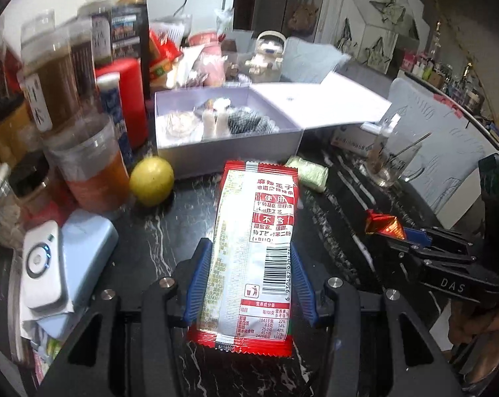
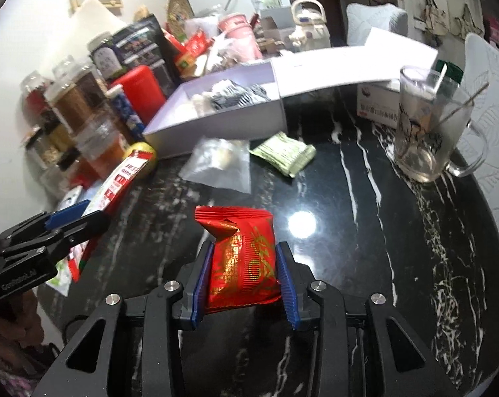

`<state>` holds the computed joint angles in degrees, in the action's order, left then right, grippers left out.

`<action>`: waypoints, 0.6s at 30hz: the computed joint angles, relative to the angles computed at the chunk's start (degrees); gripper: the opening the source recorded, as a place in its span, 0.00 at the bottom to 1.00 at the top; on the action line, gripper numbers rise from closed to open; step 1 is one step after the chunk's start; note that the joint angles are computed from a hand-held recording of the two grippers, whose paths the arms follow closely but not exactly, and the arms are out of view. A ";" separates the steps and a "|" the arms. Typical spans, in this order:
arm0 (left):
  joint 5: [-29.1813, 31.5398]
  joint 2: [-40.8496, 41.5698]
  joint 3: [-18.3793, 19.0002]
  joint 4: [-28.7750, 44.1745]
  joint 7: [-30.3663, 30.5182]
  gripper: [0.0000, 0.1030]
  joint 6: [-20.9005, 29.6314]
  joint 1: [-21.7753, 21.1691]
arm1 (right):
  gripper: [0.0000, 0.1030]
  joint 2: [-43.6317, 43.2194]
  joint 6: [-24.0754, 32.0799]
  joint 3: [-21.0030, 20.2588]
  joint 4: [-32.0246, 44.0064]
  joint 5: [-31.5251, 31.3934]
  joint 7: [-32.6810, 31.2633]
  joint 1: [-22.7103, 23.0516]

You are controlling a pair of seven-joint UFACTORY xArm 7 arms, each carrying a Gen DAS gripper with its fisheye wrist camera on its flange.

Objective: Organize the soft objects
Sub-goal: 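Lift the snack packet with the left tool while the right tool carries the candy bag to the box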

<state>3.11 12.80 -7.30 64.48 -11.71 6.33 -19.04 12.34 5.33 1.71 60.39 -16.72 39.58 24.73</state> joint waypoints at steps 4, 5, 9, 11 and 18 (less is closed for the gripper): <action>2.01 -1.97 1.20 -0.78 -1.00 0.46 -2.29 -1.00 | 0.36 -1.69 -0.67 -1.72 0.04 -4.02 2.40 2.01; 2.96 -2.35 1.83 -0.82 -1.67 0.46 -2.85 -1.48 | 0.36 -1.99 -0.79 -1.92 0.23 -5.06 2.89 2.28; 4.17 -3.33 1.78 -0.14 -1.83 0.46 -5.56 -1.11 | 0.36 -2.99 -1.01 -2.78 1.82 -10.44 5.66 3.17; 2.56 -3.39 0.10 0.66 -0.27 0.46 -6.17 0.20 | 0.36 -3.24 -0.85 -2.87 2.90 -12.75 6.87 3.21; -2.60 -1.04 -3.71 5.72 5.94 0.46 -7.06 2.34 | 0.36 -1.96 -1.34 0.97 7.30 -8.49 0.77 -0.54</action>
<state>0.52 11.76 -11.01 70.19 -5.77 -0.73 -16.70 10.39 3.99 2.69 67.69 -25.21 40.35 24.19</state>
